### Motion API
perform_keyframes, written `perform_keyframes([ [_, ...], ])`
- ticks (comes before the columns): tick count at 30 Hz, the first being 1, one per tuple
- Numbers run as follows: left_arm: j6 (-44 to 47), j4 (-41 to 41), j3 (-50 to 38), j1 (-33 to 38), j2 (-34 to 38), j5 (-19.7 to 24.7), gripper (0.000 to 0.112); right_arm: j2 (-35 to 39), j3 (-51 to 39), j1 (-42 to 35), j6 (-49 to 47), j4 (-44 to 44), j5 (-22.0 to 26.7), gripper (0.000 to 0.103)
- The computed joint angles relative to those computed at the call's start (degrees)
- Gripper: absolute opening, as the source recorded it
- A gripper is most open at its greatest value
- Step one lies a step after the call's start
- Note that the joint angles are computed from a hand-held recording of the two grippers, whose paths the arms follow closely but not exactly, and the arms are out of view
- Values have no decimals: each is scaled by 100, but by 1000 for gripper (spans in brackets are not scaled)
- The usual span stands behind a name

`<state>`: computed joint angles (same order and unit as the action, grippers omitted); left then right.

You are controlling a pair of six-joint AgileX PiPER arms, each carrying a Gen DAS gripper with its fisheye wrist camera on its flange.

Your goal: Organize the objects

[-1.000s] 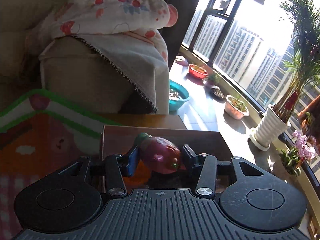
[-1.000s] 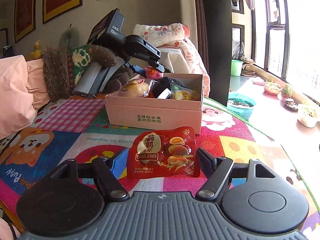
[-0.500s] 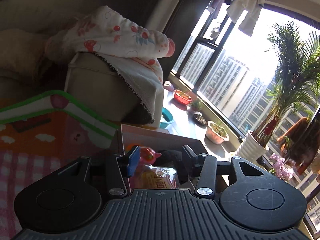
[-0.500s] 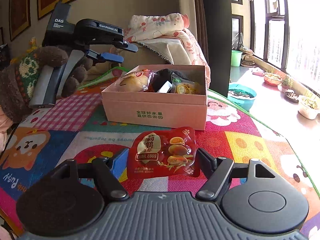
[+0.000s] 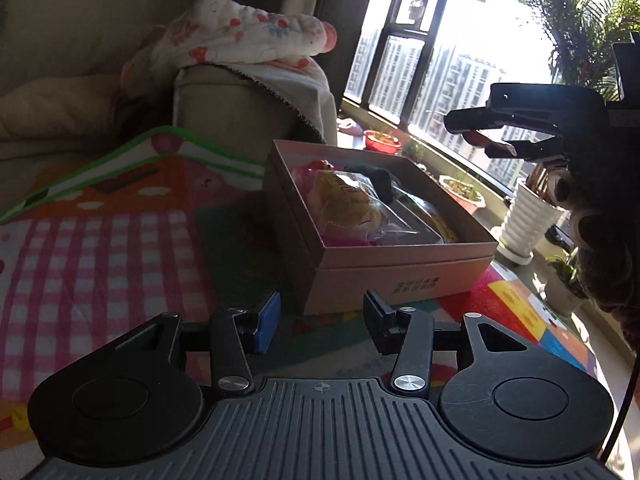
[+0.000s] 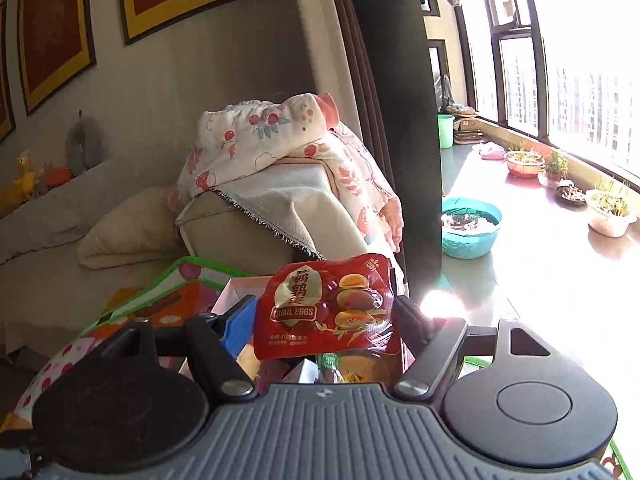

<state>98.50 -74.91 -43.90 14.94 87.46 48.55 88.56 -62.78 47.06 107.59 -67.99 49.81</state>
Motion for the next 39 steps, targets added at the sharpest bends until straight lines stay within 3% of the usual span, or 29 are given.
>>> perform_keyframes([
  [5,-48,166,11,281,-78,93,50,576,-726,-1007,-543,813,-767,74],
  [10,-218,297,-45,447,-10,153,50,810,-885,-1392,-1096,1625,-1324,77],
  [13,-281,351,-57,519,34,188,50,705,-741,-1391,-1173,1778,-1385,79],
  [19,-391,315,-88,563,77,287,50,-157,126,-984,-817,1296,-1017,79],
  [24,-720,47,-341,252,127,392,50,-705,1165,276,-336,590,228,74],
  [28,-1303,27,-811,-557,435,-246,50,-467,1606,1122,-203,576,858,67],
  [30,-1512,63,-984,-940,607,-803,57,-213,1623,1212,-234,661,915,64],
  [33,-1961,424,-1101,-1326,674,-1687,55,159,1583,1134,-182,599,792,59],
  [37,-1702,406,-1109,-1146,721,-1844,87,521,1354,813,-276,370,223,59],
  [39,-1384,180,-1098,-1072,756,-2077,95,811,1039,719,-410,287,114,59],
])
